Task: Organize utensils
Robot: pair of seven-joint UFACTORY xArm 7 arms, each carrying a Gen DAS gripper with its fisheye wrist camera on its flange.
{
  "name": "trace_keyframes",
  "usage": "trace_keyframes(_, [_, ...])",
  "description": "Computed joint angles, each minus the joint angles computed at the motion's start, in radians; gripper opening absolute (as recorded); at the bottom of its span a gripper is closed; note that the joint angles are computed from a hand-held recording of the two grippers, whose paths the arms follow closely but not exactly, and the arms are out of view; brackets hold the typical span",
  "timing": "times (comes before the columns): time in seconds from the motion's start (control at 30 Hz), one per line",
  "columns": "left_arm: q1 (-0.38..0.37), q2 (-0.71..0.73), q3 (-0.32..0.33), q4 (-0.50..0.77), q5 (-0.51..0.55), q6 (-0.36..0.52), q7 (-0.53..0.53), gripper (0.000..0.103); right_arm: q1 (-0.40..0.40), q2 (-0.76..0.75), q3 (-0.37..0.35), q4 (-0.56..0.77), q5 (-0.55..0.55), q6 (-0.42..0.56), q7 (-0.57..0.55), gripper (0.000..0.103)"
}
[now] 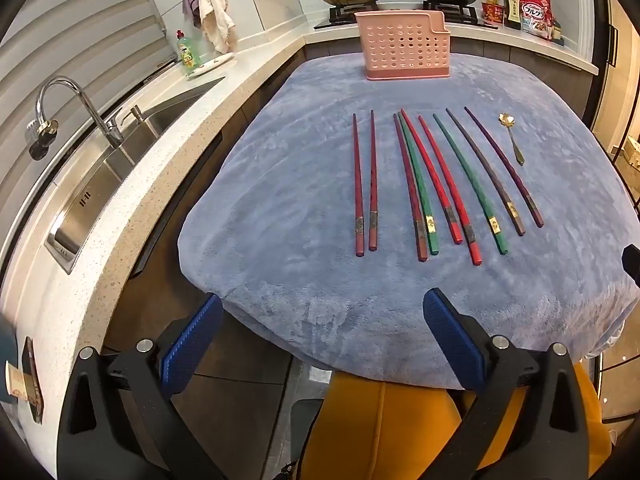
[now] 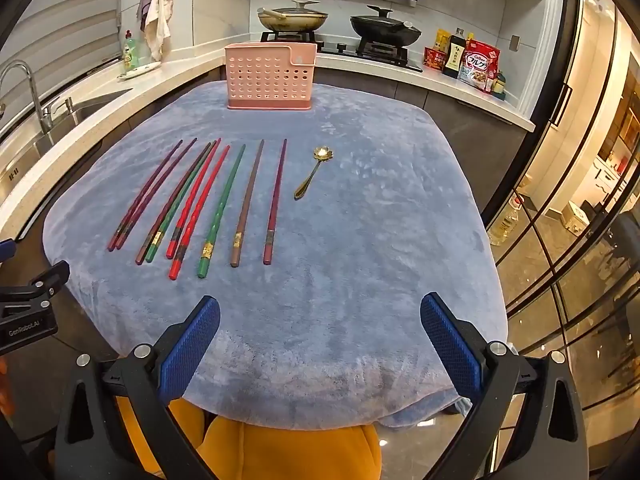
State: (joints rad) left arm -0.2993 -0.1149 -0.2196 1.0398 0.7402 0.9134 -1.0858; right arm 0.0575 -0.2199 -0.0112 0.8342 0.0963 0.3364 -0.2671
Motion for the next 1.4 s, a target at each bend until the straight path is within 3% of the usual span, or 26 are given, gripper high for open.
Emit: trace_keyframes(1.4, [-0.006, 0.017, 0.006, -0.003, -0.014, -0.009, 0.006, 0.096, -0.005, 0.01, 0.013, 0.001, -0.035, 0.002, 0.04, 0.096])
